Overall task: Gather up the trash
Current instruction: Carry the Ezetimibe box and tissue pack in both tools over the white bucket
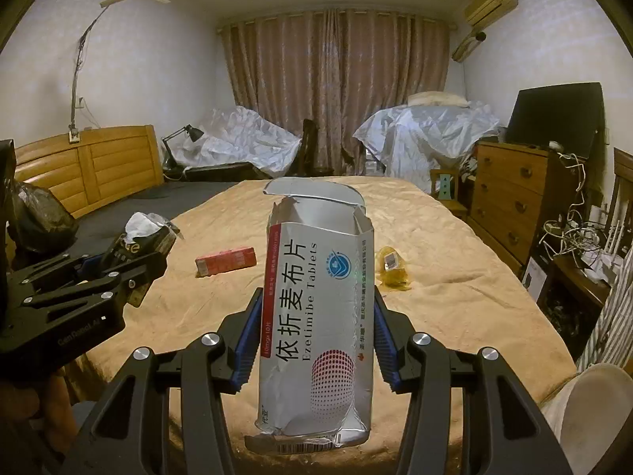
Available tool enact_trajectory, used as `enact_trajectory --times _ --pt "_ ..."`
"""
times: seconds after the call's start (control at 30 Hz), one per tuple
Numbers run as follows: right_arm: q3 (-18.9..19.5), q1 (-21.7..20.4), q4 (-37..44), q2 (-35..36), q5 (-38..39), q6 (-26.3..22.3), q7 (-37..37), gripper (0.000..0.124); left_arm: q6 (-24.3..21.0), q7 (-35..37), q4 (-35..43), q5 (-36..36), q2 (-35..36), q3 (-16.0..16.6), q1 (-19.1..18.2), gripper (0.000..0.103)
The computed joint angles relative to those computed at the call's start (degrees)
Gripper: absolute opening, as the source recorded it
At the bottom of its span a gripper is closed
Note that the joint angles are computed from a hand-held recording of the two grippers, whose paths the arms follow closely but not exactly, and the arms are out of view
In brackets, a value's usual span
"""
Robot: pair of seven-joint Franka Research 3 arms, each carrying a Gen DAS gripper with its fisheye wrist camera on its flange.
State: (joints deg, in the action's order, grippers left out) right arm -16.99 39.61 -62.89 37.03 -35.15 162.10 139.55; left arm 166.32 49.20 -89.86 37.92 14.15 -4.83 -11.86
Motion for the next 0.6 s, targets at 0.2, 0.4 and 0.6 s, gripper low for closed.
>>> enact_trajectory --times 0.2,0.4,0.6 --pt "1.0 -1.0 1.7 1.1 1.6 -0.2 -2.4 0.051 -0.2 -0.3 -0.1 0.3 -0.2 0.0 -0.2 0.039" --pt "0.3 -0.8 1.0 0.5 2.4 -0.4 -2.6 0.051 0.0 1.1 0.4 -0.6 0.2 -0.6 0.0 0.039" --pt "-3.7 1.9 -6.4 -5.4 -4.3 -0.6 4.9 0.052 0.5 6.7 3.7 -4.8 2.6 -2.5 -0.3 0.039"
